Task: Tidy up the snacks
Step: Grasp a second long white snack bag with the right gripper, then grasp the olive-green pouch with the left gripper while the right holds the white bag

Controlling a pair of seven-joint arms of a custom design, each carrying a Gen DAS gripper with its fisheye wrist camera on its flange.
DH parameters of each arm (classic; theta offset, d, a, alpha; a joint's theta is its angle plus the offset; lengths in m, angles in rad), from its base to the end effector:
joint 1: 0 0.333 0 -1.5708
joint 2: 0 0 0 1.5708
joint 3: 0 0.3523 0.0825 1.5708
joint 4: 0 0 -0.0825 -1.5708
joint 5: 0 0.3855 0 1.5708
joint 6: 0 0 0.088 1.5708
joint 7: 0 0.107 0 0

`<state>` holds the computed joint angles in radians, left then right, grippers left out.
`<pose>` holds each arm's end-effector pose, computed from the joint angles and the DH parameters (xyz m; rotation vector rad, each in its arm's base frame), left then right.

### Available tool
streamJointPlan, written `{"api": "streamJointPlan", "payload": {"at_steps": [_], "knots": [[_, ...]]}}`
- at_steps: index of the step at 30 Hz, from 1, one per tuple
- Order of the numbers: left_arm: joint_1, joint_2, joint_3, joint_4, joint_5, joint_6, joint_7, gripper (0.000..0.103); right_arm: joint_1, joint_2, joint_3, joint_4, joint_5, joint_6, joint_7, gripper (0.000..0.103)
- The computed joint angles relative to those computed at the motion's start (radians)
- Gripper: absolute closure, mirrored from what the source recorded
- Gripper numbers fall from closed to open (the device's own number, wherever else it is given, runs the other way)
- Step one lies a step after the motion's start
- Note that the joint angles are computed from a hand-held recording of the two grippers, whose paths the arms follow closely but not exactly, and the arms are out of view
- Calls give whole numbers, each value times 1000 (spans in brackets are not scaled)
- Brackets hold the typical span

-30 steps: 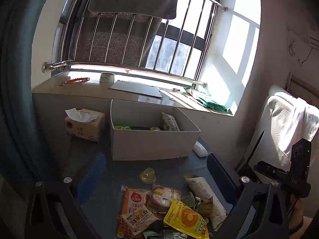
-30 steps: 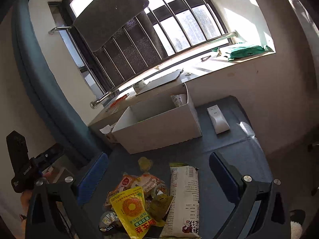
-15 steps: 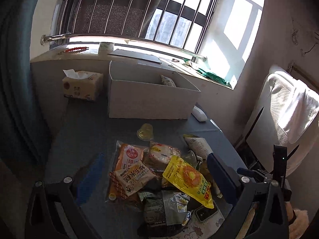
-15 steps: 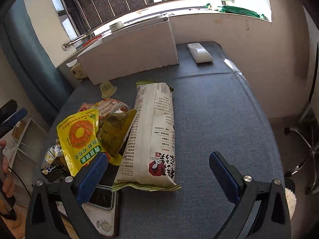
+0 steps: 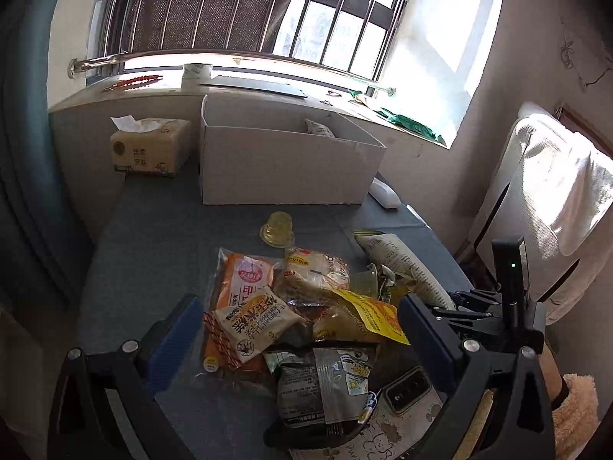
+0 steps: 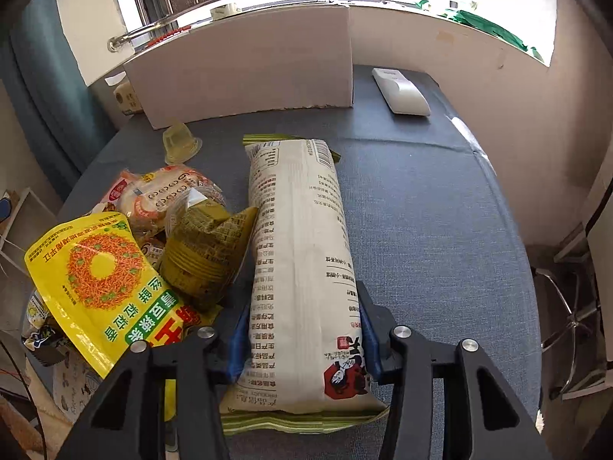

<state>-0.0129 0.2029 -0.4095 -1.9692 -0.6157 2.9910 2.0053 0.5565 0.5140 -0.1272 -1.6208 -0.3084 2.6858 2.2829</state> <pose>0.6118 -0.2100 0.4986 -1.6218 2.0709 -1.1754 0.6656 0.3346 0.4183 -1.8448 1.8617 -0.5059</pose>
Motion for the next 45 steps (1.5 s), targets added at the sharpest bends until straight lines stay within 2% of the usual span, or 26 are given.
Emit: {"api": "streamJointPlan", "payload": {"at_steps": [3,5,9,12,15,18,21,22,24,26,28,29,30,32,34,35,36,37,40,41,45], "knots": [[7,9,-11,16,-15,-38,20,0,-4,-38,-7,-74,9,95,29,59],[11,23,-22,42,-34,-90,66,0,-8,-57,-8,-107,25,112,38,59],[-68,43,44,63,122,-109,-21,0,15,-95,-39,-166,6,161,94,60],[-74,59,41,88,182,-147,-27,0,-2,-126,-37,-227,25,236,109,62],[-108,80,59,125,271,-188,-72,0,11,-166,-72,-306,44,324,162,63],[-126,116,39,185,322,-239,-58,0,42,-205,-123,-377,54,402,194,64],[-197,177,72,281,442,-308,-129,0,140,-241,-242,-426,25,454,249,64],[-221,201,83,317,485,-330,-154,0,207,-253,-318,-443,-4,470,285,64],[-261,261,98,407,549,-408,-212,0,300,-277,-422,-468,-46,487,326,64],[-293,321,108,495,594,-482,-260,1,432,-291,-569,-492,-107,514,389,64],[-339,370,143,567,668,-531,-331,2,534,-298,-679,-508,-130,536,411,64],[-344,393,142,597,683,-552,-341,2,566,-301,-713,-515,-127,543,411,64],[-339,416,130,626,678,-574,-337,4,573,-306,-719,-520,-119,550,399,64],[-339,459,122,684,675,-617,-344,11,618,-306,-767,-532,-103,570,390,64],[-356,494,139,734,697,-650,-371,39,607,-311,-752,-535,-78,573,363,64],[-363,490,150,722,719,-620,-380,42,600,-310,-743,-534,-65,576,349,64],[-367,488,155,716,739,-611,-378,57,583,-310,-721,-532,-52,576,333,64],[-355,487,141,714,731,-611,-363,61,561,-314,-694,-534,-40,578,315,64],[-309,462,104,668,676,-574,-337,64,487,-313,-606,-520,2,569,258,64],[-293,442,92,635,658,-539,-326,64,486,-311,-601,-519,14,570,245,64],[-190,359,-2,517,521,-423,-205,64,372,-301,-464,-488,76,563,166,64]]}}
